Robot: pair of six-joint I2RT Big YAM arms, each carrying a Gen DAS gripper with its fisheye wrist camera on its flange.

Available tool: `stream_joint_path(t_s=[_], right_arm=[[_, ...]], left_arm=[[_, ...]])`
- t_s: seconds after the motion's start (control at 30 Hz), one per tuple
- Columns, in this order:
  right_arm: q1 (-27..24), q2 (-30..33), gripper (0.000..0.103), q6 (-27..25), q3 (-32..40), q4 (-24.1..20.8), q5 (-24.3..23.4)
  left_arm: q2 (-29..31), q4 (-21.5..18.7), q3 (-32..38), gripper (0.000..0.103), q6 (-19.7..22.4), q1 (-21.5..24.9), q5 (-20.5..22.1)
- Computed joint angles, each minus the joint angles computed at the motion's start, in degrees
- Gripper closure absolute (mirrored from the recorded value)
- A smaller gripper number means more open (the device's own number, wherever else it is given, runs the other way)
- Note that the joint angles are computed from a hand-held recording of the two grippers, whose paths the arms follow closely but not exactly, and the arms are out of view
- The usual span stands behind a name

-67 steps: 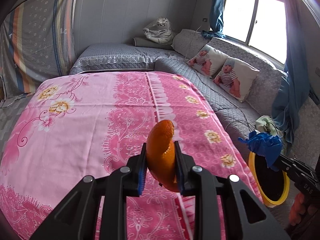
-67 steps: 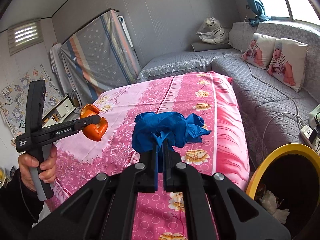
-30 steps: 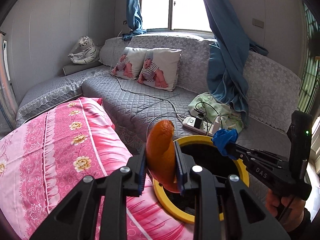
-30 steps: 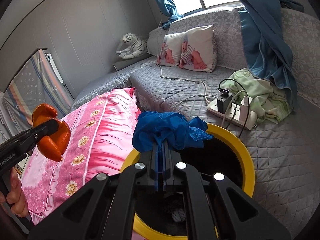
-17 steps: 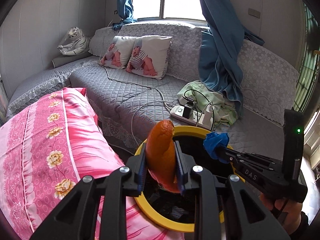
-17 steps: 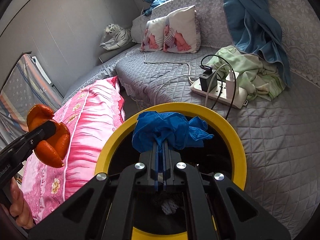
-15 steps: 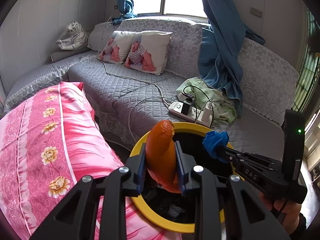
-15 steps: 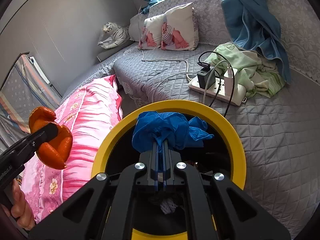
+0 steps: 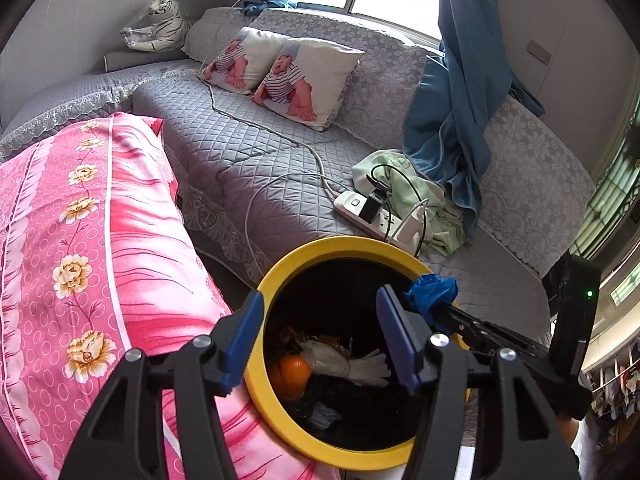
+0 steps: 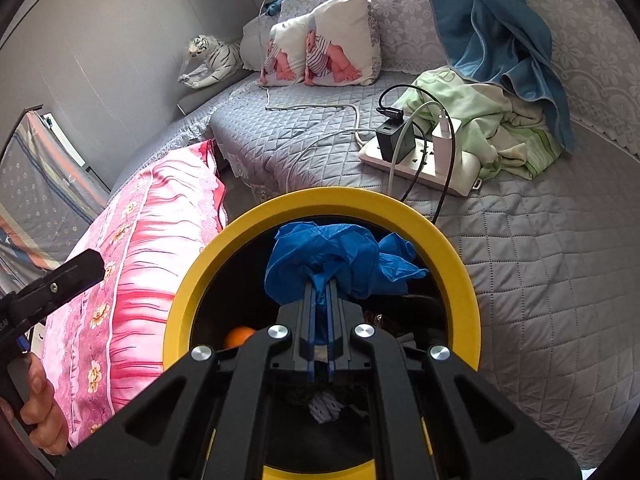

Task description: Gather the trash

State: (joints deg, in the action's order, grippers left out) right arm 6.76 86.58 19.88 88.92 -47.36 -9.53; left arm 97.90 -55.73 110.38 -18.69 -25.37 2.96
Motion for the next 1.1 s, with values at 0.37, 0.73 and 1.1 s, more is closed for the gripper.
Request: stream_joint_path(t_s=[0.37, 0.73, 1.1], right_arm=[[0.05, -0.16, 0.071, 0.23, 1.30, -1.70, 3.06], [3.86, -2.55, 0.071, -1.00, 2.13, -1.17, 7.26], [14.88, -5.20, 0.071, -5.36, 4.33, 2.18, 7.10]], left_arm=[[-6.88, 3.79, -6.05, 0.047, -4.14, 3.89, -0.14], [-19.82, 7.59, -17.02, 0.047, -4.21, 10.92, -5.10], [-35.94, 8.27, -28.78, 0.047, -1.80, 19.82, -13.04]])
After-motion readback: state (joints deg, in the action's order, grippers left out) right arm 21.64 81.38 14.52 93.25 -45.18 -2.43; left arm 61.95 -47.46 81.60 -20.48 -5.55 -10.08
